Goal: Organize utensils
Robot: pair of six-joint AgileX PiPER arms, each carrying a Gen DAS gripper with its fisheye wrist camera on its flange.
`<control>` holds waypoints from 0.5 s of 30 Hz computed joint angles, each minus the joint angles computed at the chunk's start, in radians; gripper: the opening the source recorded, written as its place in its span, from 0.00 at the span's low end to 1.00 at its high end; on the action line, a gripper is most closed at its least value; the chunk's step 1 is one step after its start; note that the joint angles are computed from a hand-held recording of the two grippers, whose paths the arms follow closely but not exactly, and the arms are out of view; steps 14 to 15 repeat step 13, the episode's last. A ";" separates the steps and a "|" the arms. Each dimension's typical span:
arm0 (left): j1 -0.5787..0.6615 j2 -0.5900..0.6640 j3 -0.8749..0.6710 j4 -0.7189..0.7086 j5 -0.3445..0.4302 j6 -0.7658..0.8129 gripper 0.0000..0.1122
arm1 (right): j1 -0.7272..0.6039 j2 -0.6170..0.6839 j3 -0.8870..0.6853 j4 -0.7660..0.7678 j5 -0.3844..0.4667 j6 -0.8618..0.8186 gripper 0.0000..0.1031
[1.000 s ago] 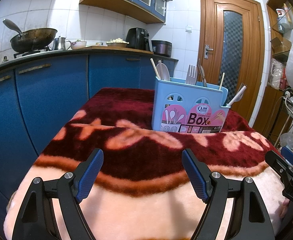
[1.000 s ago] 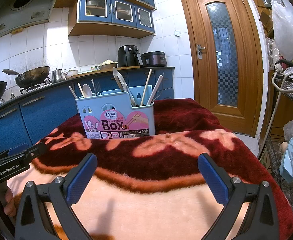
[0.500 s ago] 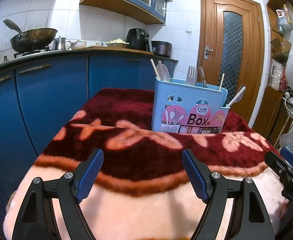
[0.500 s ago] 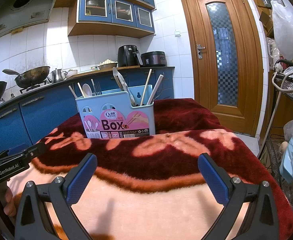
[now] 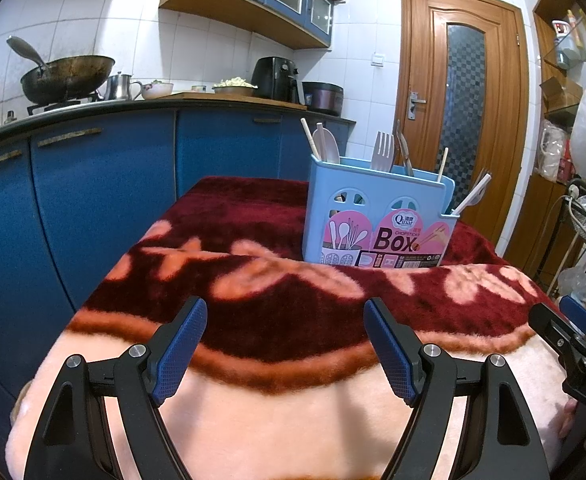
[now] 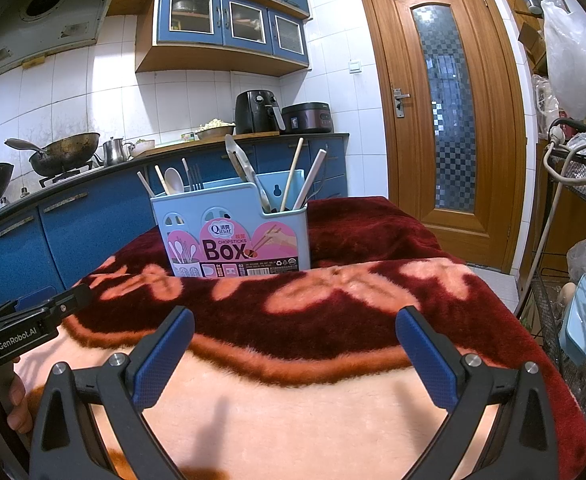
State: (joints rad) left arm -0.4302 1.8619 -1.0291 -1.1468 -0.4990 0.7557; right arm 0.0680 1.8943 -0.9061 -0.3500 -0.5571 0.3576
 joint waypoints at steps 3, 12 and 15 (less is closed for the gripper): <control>0.000 -0.001 -0.004 -0.006 0.001 0.007 0.73 | -0.001 0.000 -0.001 -0.002 0.001 0.002 1.00; -0.003 -0.003 -0.003 -0.012 -0.001 0.011 0.73 | -0.001 0.001 -0.001 -0.004 0.001 0.004 1.00; -0.002 -0.001 -0.008 -0.017 0.002 0.017 0.73 | -0.001 0.000 -0.001 -0.003 0.000 0.003 1.00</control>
